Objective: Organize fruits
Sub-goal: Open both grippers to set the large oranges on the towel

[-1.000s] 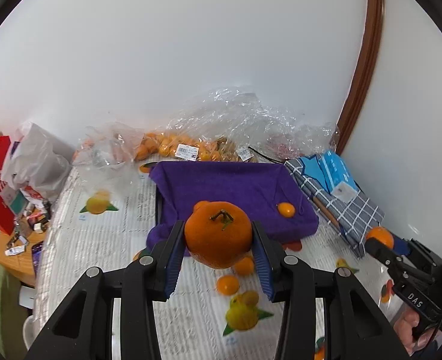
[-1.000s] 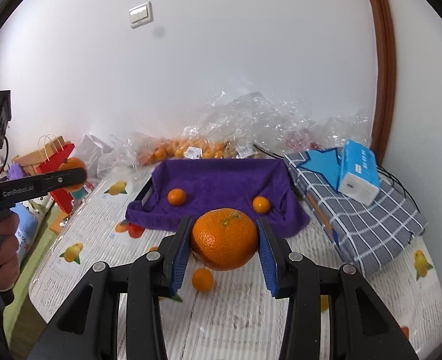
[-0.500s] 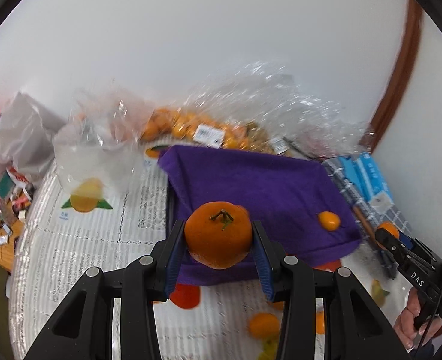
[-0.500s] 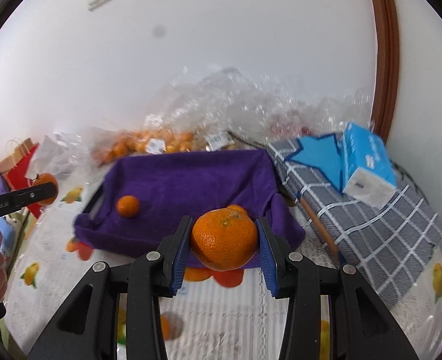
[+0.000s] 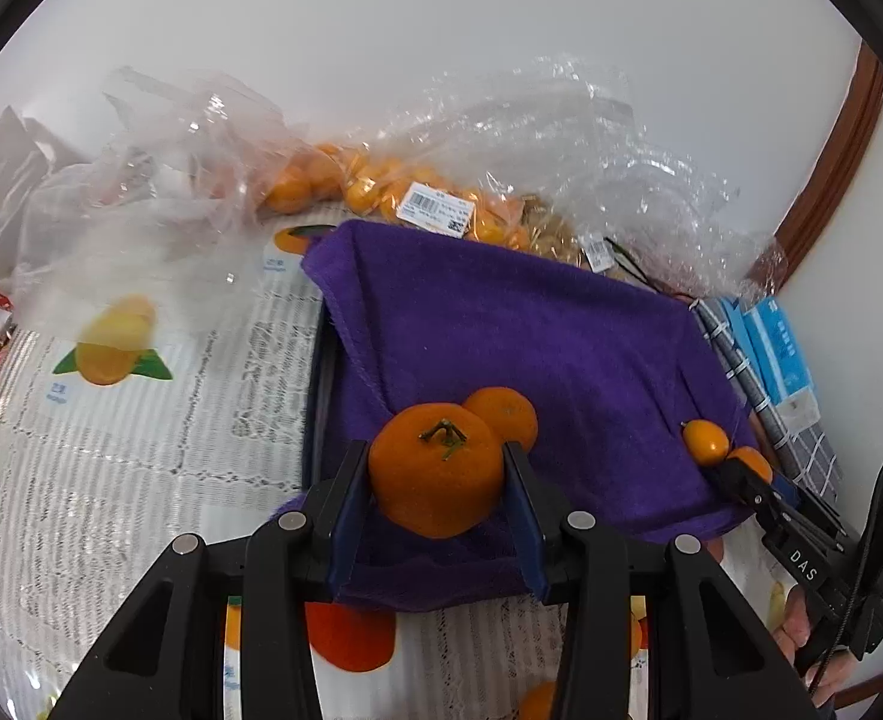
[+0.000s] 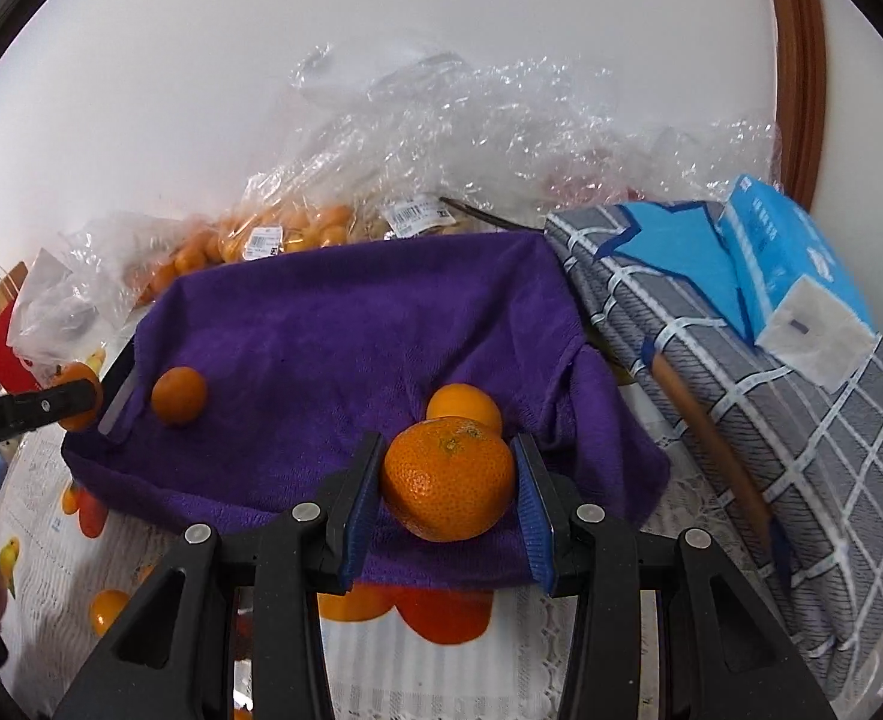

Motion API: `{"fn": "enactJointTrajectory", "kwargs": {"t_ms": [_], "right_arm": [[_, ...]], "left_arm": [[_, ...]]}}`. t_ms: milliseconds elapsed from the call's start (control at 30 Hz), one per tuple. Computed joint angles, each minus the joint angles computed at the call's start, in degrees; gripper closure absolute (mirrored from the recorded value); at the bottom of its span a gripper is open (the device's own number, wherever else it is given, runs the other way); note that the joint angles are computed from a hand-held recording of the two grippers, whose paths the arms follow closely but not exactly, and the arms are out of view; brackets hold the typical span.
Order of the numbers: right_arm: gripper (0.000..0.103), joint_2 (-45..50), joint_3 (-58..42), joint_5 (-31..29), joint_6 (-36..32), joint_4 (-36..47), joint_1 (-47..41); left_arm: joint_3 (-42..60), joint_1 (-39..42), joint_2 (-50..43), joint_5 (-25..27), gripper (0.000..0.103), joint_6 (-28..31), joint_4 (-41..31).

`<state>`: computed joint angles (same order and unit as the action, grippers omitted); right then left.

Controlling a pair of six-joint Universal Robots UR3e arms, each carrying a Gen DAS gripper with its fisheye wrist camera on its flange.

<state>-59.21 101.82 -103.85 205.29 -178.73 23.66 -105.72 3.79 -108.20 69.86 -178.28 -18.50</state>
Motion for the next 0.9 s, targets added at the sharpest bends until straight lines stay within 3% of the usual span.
{"fn": "enactJointTrajectory", "kwargs": {"t_ms": [333,500,600,700,900], "right_arm": [[0.060,1.17,-1.60,-0.50,0.07,2.04,0.55],[0.046,-1.33,0.15,-3.05,1.12,2.78,2.53],[0.043,-4.13,2.88,-3.50,2.59,2.27,3.63],[0.043,-7.65,6.09,-2.18,4.36,2.47,4.64],[0.043,-9.68,5.68,-5.59,6.57,9.19,10.94]], "left_arm": [[1.81,-3.22,-3.45,3.72,0.062,-0.14,1.05],[1.58,-2.39,-3.43,2.97,0.061,0.22,-0.17],[1.03,-2.63,-2.20,3.84,0.046,1.01,-0.50],[-2.05,-1.52,1.66,2.79,0.042,1.11,0.09],[-10.43,1.78,10.74,1.06,0.041,1.96,1.17]]}}
